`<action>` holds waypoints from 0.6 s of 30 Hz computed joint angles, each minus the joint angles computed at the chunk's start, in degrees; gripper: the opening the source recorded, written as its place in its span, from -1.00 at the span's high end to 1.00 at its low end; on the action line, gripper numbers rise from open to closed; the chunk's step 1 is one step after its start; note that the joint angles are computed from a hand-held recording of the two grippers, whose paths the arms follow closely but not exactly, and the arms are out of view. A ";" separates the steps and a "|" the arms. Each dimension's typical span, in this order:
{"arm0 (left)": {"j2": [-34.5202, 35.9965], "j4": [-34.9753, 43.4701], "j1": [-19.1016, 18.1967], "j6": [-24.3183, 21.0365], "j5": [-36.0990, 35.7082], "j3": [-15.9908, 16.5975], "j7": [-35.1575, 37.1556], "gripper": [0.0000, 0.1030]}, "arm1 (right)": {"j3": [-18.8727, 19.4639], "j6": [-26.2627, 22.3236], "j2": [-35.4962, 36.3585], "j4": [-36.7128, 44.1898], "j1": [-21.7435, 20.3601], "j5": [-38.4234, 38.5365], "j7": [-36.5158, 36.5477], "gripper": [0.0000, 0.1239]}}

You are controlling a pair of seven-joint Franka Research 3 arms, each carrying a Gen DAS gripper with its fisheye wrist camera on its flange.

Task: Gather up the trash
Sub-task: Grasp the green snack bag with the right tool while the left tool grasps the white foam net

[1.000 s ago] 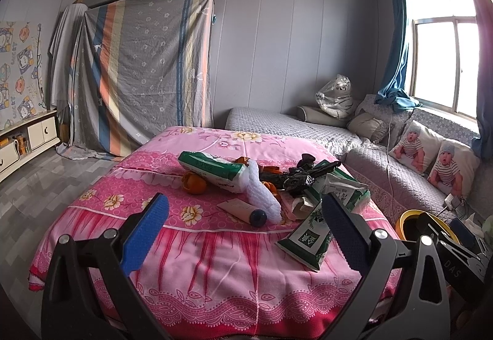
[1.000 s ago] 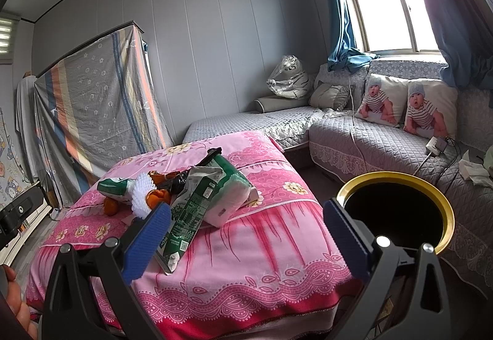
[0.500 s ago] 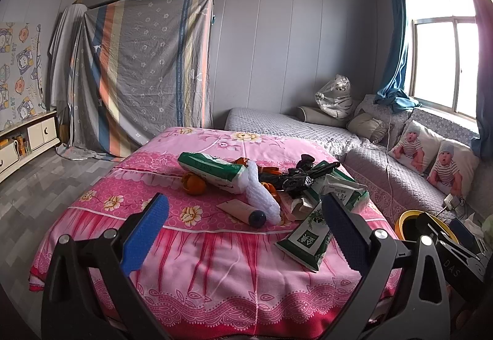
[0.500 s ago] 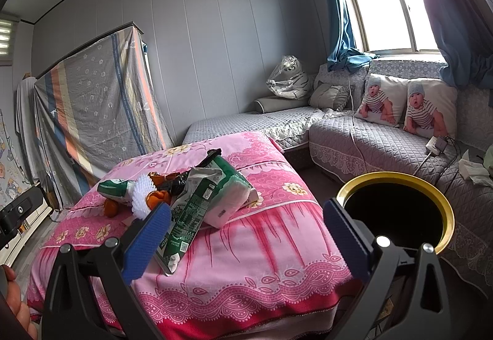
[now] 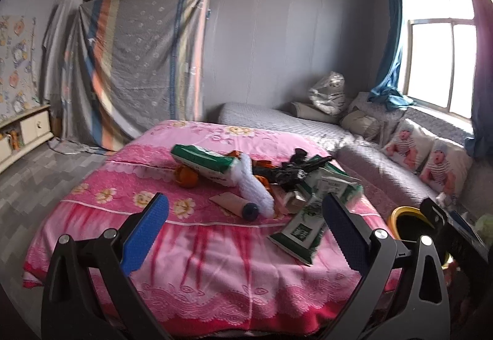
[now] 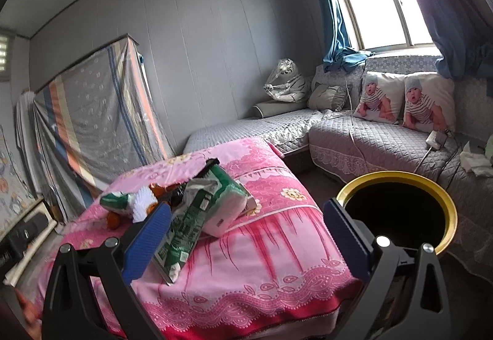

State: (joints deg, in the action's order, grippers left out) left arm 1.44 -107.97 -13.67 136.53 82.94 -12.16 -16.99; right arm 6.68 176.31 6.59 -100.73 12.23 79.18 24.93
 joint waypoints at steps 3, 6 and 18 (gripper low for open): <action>-0.61 -1.20 0.58 3.71 1.91 0.40 -1.99 -0.84 | -0.79 -5.24 0.29 1.28 -1.29 -0.19 2.09 -0.54; -0.59 -1.68 1.54 8.58 3.64 0.88 -3.88 -0.84 | -1.27 -9.92 1.09 3.10 -2.58 1.79 1.35 -0.54; 2.35 -0.20 4.89 23.17 4.39 3.95 -5.54 -0.84 | 0.75 -49.37 16.62 23.88 -8.58 -19.85 24.09 -0.54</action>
State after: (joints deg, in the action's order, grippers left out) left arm 3.79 -108.17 -8.77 159.70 87.33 -8.21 -22.53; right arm 7.43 126.93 23.21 -76.85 3.66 59.33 49.02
